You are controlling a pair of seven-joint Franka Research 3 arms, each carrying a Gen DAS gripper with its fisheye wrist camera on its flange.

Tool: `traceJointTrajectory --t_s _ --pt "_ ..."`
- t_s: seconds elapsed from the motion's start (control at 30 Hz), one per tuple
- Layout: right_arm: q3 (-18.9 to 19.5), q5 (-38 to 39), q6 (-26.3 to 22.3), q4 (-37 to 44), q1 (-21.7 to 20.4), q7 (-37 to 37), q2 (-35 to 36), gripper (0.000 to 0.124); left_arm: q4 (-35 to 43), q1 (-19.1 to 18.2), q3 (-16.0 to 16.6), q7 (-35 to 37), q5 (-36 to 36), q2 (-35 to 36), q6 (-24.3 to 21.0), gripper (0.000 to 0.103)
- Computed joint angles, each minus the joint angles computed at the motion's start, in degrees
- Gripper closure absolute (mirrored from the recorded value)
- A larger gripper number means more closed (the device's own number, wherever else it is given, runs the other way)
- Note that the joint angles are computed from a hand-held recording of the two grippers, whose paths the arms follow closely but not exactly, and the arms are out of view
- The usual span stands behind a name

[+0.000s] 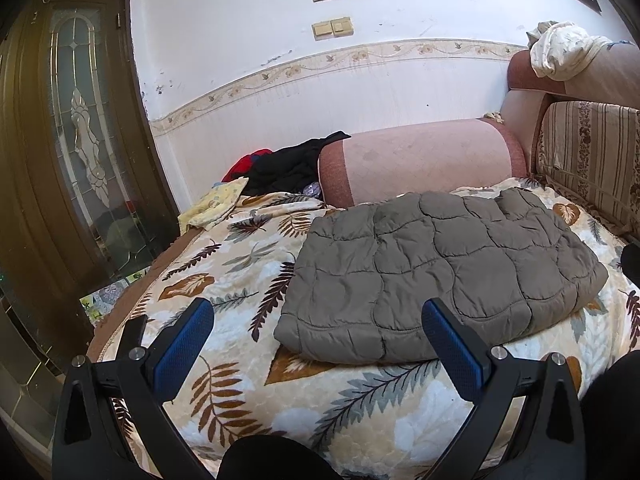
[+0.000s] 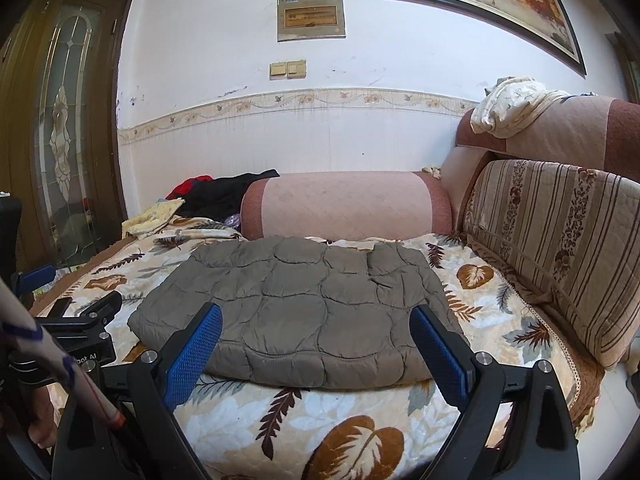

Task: Fold large clothes

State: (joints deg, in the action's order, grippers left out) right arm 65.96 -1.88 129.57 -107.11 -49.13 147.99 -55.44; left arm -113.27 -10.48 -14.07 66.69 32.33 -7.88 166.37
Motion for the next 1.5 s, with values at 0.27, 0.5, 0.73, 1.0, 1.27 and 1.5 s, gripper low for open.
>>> traceJointTrajectory --t_s 0.27,0.5,0.73,1.0,1.27,1.5 --pt "0.04 -0.11 -0.08 -0.04 0.14 -0.03 0.23 0.027 -0.28 -0.22 0.09 1.09 -0.92 -0.12 0.46 0.000" --pt "0.02 -0.26 0.01 -0.23 0.35 0.10 0.47 0.027 -0.62 -0.21 -0.07 1.03 -0.02 -0.54 1.09 0.000" --pt "0.18 -0.56 -0.17 -0.16 0.43 0.11 0.72 0.027 -0.69 -0.19 -0.26 0.72 0.24 -0.67 1.07 0.000" --pt "0.19 -0.67 -0.26 -0.21 0.51 -0.05 0.67 0.027 -0.78 -0.33 -0.09 1.17 -0.81 -0.68 1.03 0.000" --pt "0.08 -0.77 -0.40 -0.33 0.78 0.04 0.60 0.027 -0.98 -0.38 0.03 1.79 -1.63 -0.78 1.13 0.000" --pt "0.07 -0.91 -0.51 -0.30 0.97 -0.20 0.71 0.027 -1.05 -0.67 0.18 2.41 -2.53 -0.75 1.03 0.000"
